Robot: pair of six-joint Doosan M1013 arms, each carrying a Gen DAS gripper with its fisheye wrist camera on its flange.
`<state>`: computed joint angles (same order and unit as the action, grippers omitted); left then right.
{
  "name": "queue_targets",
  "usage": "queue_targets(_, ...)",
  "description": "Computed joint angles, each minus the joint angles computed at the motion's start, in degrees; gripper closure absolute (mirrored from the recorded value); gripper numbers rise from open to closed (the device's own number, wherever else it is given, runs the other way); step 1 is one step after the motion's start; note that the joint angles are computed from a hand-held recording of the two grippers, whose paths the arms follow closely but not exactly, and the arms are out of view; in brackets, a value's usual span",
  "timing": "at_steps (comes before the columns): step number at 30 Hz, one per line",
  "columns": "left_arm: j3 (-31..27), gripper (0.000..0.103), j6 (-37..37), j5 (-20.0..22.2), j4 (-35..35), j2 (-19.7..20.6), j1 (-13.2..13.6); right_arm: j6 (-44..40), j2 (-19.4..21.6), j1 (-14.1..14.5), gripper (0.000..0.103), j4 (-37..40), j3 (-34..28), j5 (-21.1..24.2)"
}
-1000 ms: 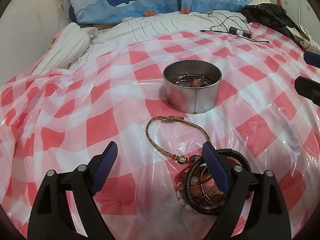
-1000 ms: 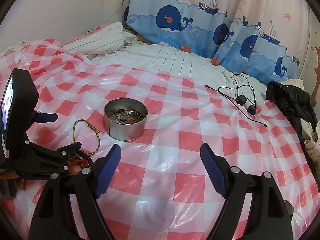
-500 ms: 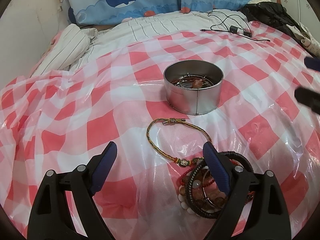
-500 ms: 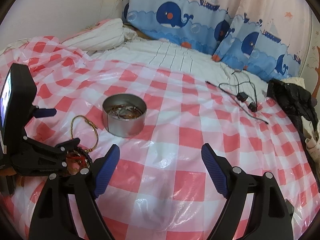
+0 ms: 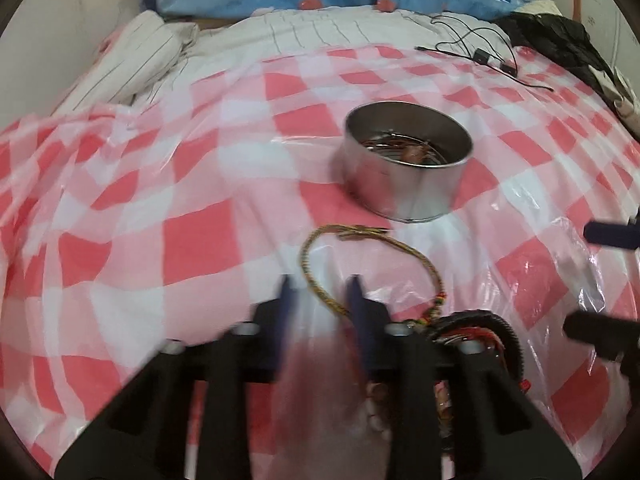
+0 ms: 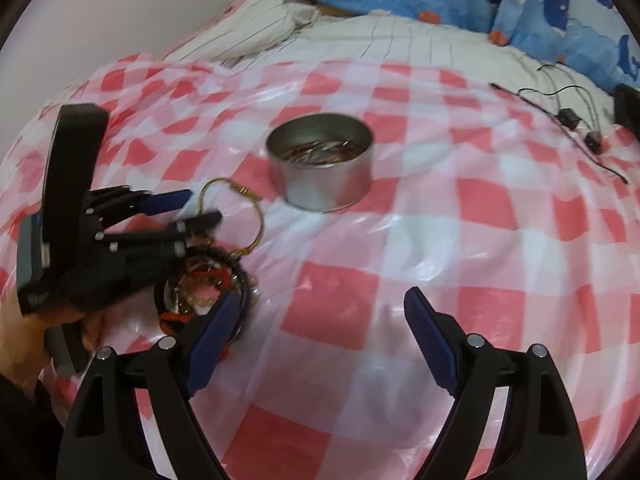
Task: Organize jewelry
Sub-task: 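Grasp a gold bracelet with the left tool while the right tool grasps a black beaded bracelet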
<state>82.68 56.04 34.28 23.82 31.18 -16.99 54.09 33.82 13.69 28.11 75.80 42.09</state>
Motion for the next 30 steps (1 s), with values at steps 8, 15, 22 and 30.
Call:
queue_targets(8, 1.15, 0.049, -2.31, -5.90, -1.91, -0.95, 1.72, -1.61, 0.48, 0.34, 0.022, 1.11, -0.41, 1.97)
queue_targets(15, -2.74, 0.084, 1.55, 0.58, 2.18, 2.28, -0.22, -1.80, 1.00, 0.09, 0.022, 2.53, -0.95, 2.60)
queue_targets(22, 1.15, 0.100, -5.78, -5.28, 5.38, -2.40, 0.80, -3.38, 2.15, -0.28, 0.026, 6.89, -2.00, 5.15)
queue_targets(30, 3.88, 0.100, -7.60, -8.82, 5.90, -5.18, 1.06, -2.69, 6.48, -0.35, 0.057, 12.67, -6.78, 12.80)
